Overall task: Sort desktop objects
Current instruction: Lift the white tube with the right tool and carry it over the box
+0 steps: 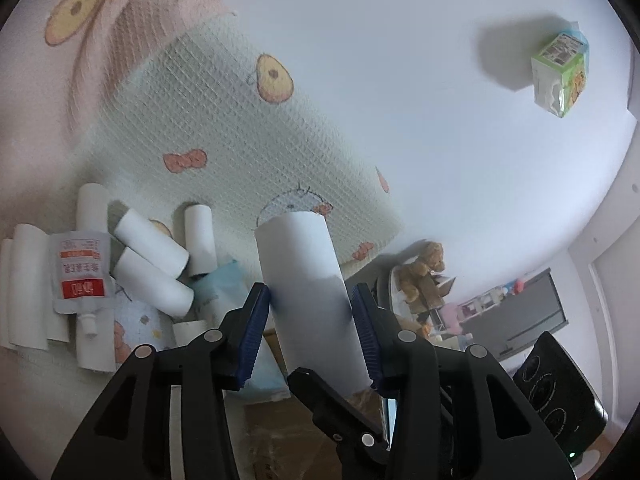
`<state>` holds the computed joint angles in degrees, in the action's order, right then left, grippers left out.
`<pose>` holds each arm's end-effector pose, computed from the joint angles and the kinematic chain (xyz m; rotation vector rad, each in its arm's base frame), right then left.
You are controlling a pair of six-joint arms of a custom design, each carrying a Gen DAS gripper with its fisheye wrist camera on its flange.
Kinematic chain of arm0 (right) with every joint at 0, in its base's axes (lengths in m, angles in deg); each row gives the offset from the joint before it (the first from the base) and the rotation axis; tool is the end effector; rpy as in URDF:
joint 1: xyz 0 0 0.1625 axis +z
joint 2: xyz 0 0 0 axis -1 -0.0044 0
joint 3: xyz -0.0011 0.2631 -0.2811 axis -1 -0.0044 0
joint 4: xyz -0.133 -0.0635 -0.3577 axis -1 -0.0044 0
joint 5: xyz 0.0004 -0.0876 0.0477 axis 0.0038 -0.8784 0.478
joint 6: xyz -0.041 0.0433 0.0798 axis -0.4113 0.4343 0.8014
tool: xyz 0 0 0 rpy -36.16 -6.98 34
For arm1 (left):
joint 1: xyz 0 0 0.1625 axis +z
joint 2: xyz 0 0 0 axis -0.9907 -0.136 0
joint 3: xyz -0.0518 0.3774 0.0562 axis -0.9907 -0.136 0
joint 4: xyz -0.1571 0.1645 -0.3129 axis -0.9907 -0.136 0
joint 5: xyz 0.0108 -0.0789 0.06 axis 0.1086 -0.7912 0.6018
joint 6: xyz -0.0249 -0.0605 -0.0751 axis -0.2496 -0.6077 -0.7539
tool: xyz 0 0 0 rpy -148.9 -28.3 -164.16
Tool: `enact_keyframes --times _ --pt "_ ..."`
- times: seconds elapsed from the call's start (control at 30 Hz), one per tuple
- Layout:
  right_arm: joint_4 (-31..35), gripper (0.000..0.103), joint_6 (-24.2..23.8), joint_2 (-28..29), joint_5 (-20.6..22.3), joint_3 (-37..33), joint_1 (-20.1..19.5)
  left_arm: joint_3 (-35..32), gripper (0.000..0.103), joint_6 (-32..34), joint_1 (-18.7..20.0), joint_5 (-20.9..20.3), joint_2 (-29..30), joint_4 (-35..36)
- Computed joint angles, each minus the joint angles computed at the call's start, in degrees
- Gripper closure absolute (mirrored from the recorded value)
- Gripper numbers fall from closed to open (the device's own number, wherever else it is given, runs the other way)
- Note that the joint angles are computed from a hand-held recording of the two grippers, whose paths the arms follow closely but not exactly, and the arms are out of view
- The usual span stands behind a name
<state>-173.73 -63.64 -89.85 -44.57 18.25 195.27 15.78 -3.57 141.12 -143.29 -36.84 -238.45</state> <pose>0.2922 -0.6839 0.2371 1.0301 -2.3643 0.7469 -0.2180 -0.6781 0.2074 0.0464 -2.8145 1.1661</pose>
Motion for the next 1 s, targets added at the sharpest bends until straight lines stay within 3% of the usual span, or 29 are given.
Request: enact_keyframes --times 0.17,0.3,0.6,0.8,1.0 --pt "4.4 0.066 2.5 -0.5 -0.2 -2.0 -0.3 -0.6 0.057 4.6 -2.2 4.1 1.0 -0.5" --pt "4.9 0.066 2.2 -1.3 -0.3 -2.5 -0.3 -2.9 0.057 7.2 -3.4 4.8 2.0 1.2" --pt "17.6 0.066 10.0 -2.2 2.5 -9.3 -2.2 -8.6 0.057 9.9 -5.7 7.8 5.5 6.7" --pt "18.6 0.066 10.5 -3.7 2.0 -9.4 -3.3 -13.8 0.057 10.5 -6.9 8.7 8.6 11.6" --pt "21.7 0.066 12.5 -4.8 4.3 -11.2 -5.3 -19.8 0.057 12.6 -8.5 11.2 12.8 15.7"
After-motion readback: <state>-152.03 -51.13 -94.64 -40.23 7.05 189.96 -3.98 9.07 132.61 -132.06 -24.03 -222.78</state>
